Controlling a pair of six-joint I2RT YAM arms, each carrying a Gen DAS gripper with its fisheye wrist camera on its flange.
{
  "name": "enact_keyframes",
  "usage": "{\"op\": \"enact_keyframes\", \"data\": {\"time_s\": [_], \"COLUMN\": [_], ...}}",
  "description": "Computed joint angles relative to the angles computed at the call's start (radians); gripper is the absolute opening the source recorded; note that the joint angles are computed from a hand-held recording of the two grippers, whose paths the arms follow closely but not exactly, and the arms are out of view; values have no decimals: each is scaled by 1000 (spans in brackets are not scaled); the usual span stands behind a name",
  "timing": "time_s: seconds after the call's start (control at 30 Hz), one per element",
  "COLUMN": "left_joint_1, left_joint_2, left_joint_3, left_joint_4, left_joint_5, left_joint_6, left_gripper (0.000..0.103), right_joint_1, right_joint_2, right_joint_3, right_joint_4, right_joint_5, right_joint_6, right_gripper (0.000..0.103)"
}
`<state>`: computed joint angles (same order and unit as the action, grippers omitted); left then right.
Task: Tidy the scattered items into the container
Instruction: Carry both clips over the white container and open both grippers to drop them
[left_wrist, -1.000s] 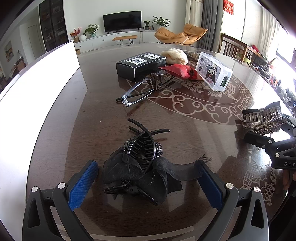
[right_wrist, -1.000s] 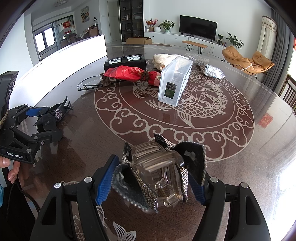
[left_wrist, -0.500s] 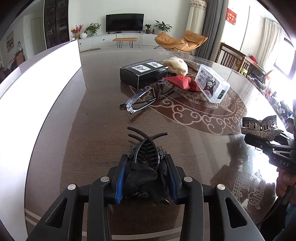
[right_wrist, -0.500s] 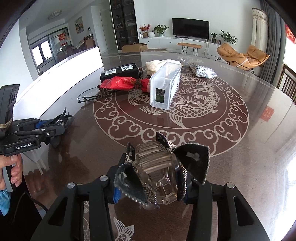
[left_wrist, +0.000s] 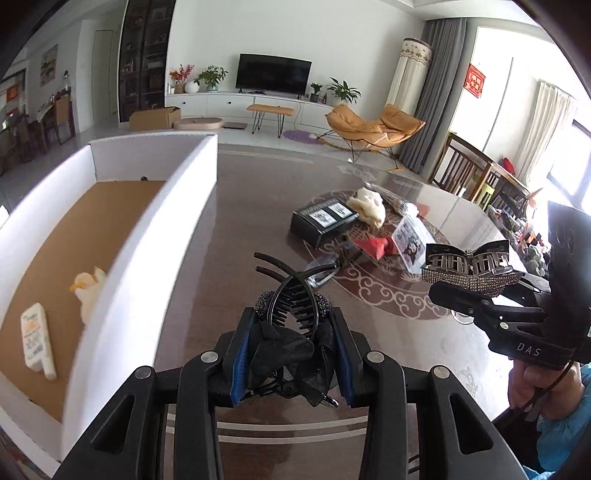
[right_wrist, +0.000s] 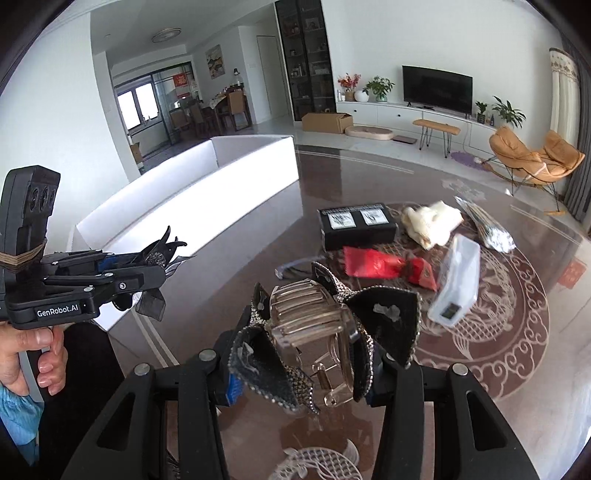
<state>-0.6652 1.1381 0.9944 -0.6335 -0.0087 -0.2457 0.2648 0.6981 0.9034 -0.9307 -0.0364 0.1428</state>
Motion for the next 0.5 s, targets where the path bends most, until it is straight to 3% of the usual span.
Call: {"op": "enact_keyframes", "data": {"time_s": [0.13,0.23,0.37,0.5], "left_joint_1": [360,535,648,687], "left_joint_2": [125,308,528,680], "left_joint_3": [216,395,562,632], "left_joint_4": [-108,-147,-168,-162], "left_joint_5": [143,193,215,208], "left_joint_6": [192,262,270,251], "left_gripper": [38,38,38,39], "right_joint_1": [186,235,261,256], "right_joint_2": [396,719,1115,1443], "right_joint_3": [285,577,991,1376], "right_joint_4": [181,218,144,-7], "right_joint_5": [20,14,20,8], "right_joint_6": [43,42,30,59], "right_gripper": [47,47,47,48]}}
